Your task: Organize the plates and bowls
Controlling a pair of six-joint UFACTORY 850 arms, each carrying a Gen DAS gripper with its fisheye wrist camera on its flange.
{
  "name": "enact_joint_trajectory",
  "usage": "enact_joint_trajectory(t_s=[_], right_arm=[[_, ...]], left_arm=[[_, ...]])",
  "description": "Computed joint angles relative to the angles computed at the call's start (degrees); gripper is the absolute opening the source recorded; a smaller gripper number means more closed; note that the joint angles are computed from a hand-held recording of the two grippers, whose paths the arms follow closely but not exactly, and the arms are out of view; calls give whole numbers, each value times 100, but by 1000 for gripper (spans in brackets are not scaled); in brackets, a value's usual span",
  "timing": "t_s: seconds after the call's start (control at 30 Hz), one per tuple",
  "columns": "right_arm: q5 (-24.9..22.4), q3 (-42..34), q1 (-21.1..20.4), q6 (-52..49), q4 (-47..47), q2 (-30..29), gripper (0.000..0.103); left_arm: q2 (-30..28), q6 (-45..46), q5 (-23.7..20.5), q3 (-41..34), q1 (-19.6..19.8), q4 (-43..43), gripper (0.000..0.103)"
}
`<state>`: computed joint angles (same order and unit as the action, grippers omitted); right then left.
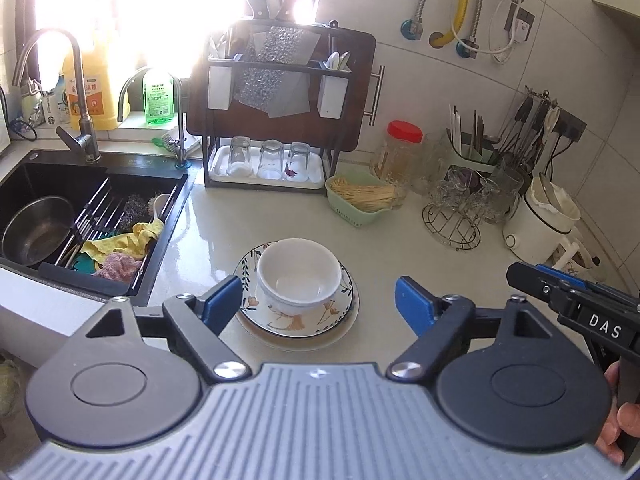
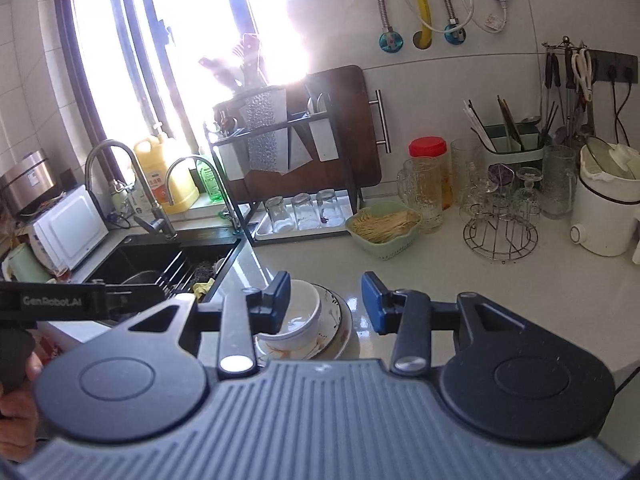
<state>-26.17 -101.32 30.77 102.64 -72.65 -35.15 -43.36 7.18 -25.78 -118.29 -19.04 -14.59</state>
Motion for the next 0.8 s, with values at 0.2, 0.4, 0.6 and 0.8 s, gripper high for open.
enact_joint_trajectory(t_s=[0.2, 0.4, 0.6, 0.8], right_arm=[[-419, 383, 136, 807, -704, 181, 96], [-535, 403, 225, 504, -484, 164, 96], [-694, 293, 353, 239, -8, 73, 96], [-629, 342, 487, 289, 117, 109, 96]], left_arm=[[376, 227, 332, 616, -12, 118, 98], [409, 434, 486, 759, 81, -118, 100], [510, 417, 516, 960, 233, 170, 100], [650, 491, 513, 1258, 330, 143, 100]])
